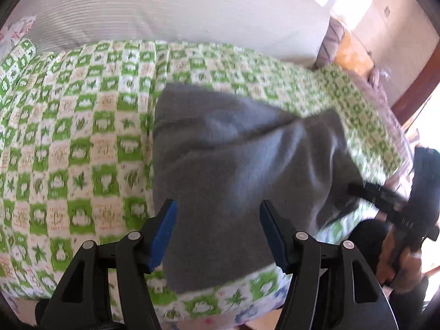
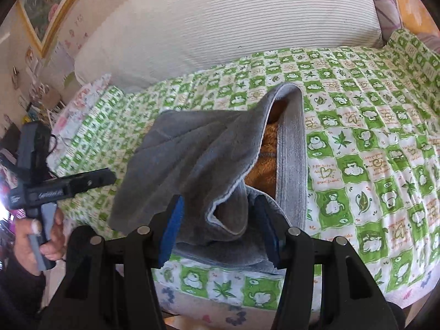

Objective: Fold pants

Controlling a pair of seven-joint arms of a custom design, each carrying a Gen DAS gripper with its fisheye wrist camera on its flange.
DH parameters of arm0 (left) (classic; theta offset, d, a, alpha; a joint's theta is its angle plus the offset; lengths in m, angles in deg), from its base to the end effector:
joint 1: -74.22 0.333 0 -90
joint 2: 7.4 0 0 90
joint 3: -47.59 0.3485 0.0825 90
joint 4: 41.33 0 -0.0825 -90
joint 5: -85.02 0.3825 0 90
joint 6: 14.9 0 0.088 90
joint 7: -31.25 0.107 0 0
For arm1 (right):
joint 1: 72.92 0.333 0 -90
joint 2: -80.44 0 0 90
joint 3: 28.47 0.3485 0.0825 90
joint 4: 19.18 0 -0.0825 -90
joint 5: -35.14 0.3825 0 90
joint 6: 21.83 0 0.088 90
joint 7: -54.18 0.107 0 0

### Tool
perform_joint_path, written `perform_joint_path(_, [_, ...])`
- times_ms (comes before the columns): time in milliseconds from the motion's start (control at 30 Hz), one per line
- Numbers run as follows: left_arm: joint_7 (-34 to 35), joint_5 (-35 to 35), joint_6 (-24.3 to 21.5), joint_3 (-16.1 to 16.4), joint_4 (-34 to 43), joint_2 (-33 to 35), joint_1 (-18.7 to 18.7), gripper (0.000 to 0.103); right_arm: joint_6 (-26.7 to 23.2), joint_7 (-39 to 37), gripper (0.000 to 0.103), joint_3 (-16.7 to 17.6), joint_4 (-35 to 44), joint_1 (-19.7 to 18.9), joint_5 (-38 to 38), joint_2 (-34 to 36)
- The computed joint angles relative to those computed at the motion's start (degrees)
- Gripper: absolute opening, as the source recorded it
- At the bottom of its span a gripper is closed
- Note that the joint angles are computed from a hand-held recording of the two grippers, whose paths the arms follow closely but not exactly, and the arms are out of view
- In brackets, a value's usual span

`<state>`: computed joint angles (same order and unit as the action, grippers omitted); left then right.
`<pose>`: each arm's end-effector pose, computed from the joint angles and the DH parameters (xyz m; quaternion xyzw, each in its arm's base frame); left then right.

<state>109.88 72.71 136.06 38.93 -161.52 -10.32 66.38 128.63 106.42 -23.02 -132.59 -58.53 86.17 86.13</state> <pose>0.5523 -0.1596 0.5423 -0.6967 0.6529 -0.2846 0.0859 0.5877 0.1904 0.5045 -0.7479 0.5346 -0.0140 0.3934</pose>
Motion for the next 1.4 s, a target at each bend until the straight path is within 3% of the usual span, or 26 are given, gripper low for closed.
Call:
perform_joint_path(133, [-5.3,4.1,-1.2,0.0,-3.6,-1.0,0.6,0.065,2.0,0.3,0.055,0.1,-0.4,0.5,-1.4,0.2])
perform_joint_path(200, [-3.6,-1.0,-1.2,0.8,-4.7,-0.7,0.4,0.068,2.9,0.9,0.054,0.2,-0.5,0.7,-2.5,0.5])
perform_joint_path(233, [-1.8,-4.9,-1.1,1.2,-5.0,-0.4,0.2,0.068,3.0,0.8,0.05,0.3,-0.5,0.7,-2.7,0.7])
perform_joint_path(267, [-0.1,-7.6,-1.2,1.3,-4.8,0.0,0.2,0.068,2.2,0.6,0.034,0.4,-0.2,0.6,-2.8,1.1])
perform_joint_path(300, [1.1,-9.5,-1.5,1.3,-4.5,0.5,0.2,0.067,1.9,1.3,0.027,0.4,-0.2,0.7,-3.4,1.3])
perform_joint_path(367, [4.4,-14.0,-1.7,1.1,-3.5,1.0,0.3,0.049,2.5,0.8,0.019,0.6,-0.6,0.6,-3.0,0.9])
perform_joint_path(533, [8.0,-14.4,-1.8,0.6,-2.9,-0.5,0.3,0.031,2.4,-2.9,0.012,-0.5,-3.4,-0.3,0.9,-4.2])
perform_joint_path(667, [9.2,-14.9,-2.0,0.7,-4.0,-0.8,0.0,0.031,-0.9,0.5,0.012,-2.4,-5.6,-1.0,-0.7,-5.2])
perform_joint_path(967, [7.6,-11.9,-3.9,0.6,-2.3,0.0,0.6,0.036,-2.4,9.3,0.015,-2.1,-4.1,-1.4,-7.2,-0.9])
perform_joint_path(1000, [7.2,-11.1,-4.0,0.8,-2.1,-0.3,0.8,0.034,-3.1,9.1,0.019,-2.0,-4.0,-1.6,-6.9,-1.3])
perform_joint_path(1033, [6.6,-9.8,-4.1,0.9,-1.7,-0.5,1.1,0.034,-3.6,8.8,0.029,-2.0,-4.0,-1.9,-6.4,-1.9])
perform_joint_path(1133, [6.2,-7.5,-4.0,1.4,1.0,0.2,1.9,0.035,-1.0,10.9,0.052,-2.5,-4.6,-2.0,-7.9,-3.7])
perform_joint_path(1267, [5.0,-3.0,-5.1,1.3,8.3,5.2,3.0,0.042,-1.4,6.5,0.052,-2.9,-0.6,-2.9,0.4,-2.1])
perform_joint_path(1333, [5.7,-2.8,-6.7,0.7,13.1,8.7,3.9,0.044,-1.4,9.0,0.052,-2.8,3.1,-3.1,-0.5,0.9])
perform_joint_path(1400, [4.7,-1.7,-8.6,0.2,17.5,12.1,4.8,0.054,-1.9,11.4,0.052,-2.4,6.9,-3.5,-0.9,4.1])
